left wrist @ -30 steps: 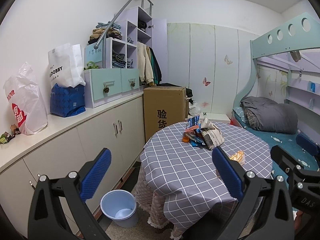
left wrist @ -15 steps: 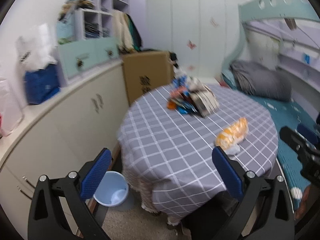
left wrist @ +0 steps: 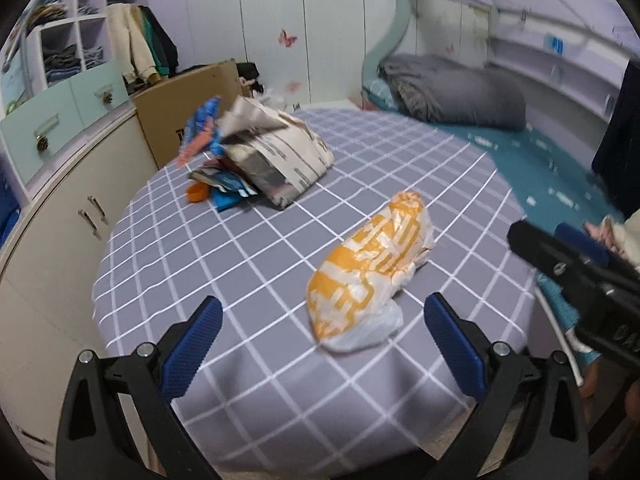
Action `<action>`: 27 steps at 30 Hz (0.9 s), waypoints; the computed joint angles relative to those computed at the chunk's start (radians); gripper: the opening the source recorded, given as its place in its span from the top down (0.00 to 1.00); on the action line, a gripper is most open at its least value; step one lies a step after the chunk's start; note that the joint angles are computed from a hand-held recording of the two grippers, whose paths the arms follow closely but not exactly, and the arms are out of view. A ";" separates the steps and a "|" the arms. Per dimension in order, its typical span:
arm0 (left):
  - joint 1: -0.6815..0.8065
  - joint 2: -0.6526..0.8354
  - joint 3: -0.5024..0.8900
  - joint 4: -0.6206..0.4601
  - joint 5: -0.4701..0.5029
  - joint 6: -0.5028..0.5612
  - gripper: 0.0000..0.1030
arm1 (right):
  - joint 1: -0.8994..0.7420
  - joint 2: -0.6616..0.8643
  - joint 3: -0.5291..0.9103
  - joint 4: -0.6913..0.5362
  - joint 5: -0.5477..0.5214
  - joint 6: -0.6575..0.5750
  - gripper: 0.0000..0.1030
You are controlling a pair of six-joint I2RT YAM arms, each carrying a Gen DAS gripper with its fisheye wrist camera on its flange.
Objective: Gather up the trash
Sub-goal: 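Reach the left tool to the orange-and-white plastic bag and grasp it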
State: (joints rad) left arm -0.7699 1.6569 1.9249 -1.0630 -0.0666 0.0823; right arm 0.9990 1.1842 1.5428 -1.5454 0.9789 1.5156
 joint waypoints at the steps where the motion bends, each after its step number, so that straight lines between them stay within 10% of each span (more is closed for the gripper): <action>1: -0.011 0.033 0.021 -0.003 -0.023 0.003 0.04 | -0.041 -0.033 -0.038 0.078 -0.025 -0.079 0.06; 7: -0.049 0.181 0.157 -0.055 -0.080 0.014 0.07 | -0.277 -0.163 -0.198 0.393 -0.234 -0.401 0.06; 9: -0.056 0.221 0.207 -0.084 -0.056 0.026 0.36 | -0.334 -0.169 -0.213 0.440 -0.291 -0.456 0.06; 14: -0.039 0.262 0.255 -0.096 0.006 0.033 0.59 | -0.461 -0.162 -0.219 0.525 -0.420 -0.581 0.06; 23: 0.207 0.215 0.320 -0.073 0.189 -0.105 0.62 | -0.580 -0.048 -0.100 0.637 -0.591 -0.778 0.06; 27: 0.302 0.255 0.464 -0.078 0.097 -0.146 0.62 | -0.592 0.117 0.077 0.669 -0.627 -0.891 0.06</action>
